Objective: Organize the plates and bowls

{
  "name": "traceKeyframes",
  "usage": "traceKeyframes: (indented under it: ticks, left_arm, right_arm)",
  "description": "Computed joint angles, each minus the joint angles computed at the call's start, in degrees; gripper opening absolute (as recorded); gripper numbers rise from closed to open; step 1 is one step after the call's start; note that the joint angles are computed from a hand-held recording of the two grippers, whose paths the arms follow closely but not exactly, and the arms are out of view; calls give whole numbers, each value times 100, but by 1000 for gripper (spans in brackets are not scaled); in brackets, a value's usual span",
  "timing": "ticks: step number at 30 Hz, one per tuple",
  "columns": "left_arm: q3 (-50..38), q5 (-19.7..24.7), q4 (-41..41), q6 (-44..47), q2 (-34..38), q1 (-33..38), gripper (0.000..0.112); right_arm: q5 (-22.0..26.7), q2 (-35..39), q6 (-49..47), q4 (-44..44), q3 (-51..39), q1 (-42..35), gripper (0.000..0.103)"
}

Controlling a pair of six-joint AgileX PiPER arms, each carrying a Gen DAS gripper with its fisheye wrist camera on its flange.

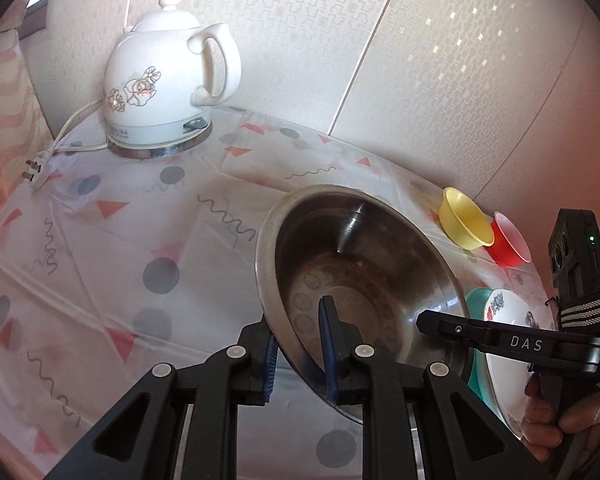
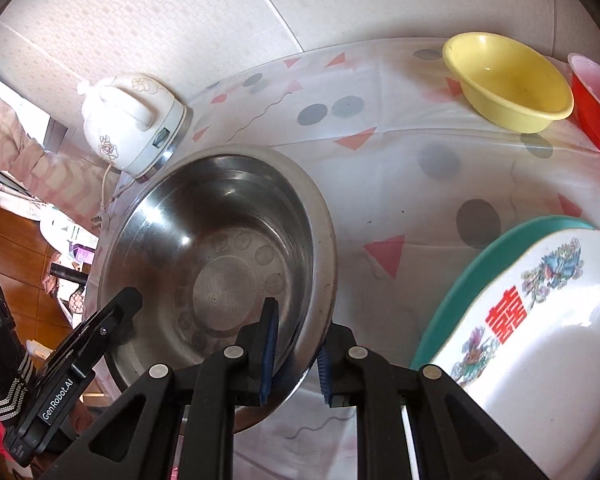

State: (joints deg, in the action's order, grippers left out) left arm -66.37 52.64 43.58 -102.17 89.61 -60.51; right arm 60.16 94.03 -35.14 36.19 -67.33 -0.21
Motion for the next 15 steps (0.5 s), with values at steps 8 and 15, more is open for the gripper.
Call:
traceKeyframes:
  ticks: [8, 15]
  left_arm:
    - [221, 452, 140, -647, -62, -555, 20]
    - [158, 691, -174, -666, 108, -634, 20]
  right_arm:
    - [-451, -110, 69, -104, 250, 641, 19]
    - [-717, -377, 113, -400, 482, 932, 21]
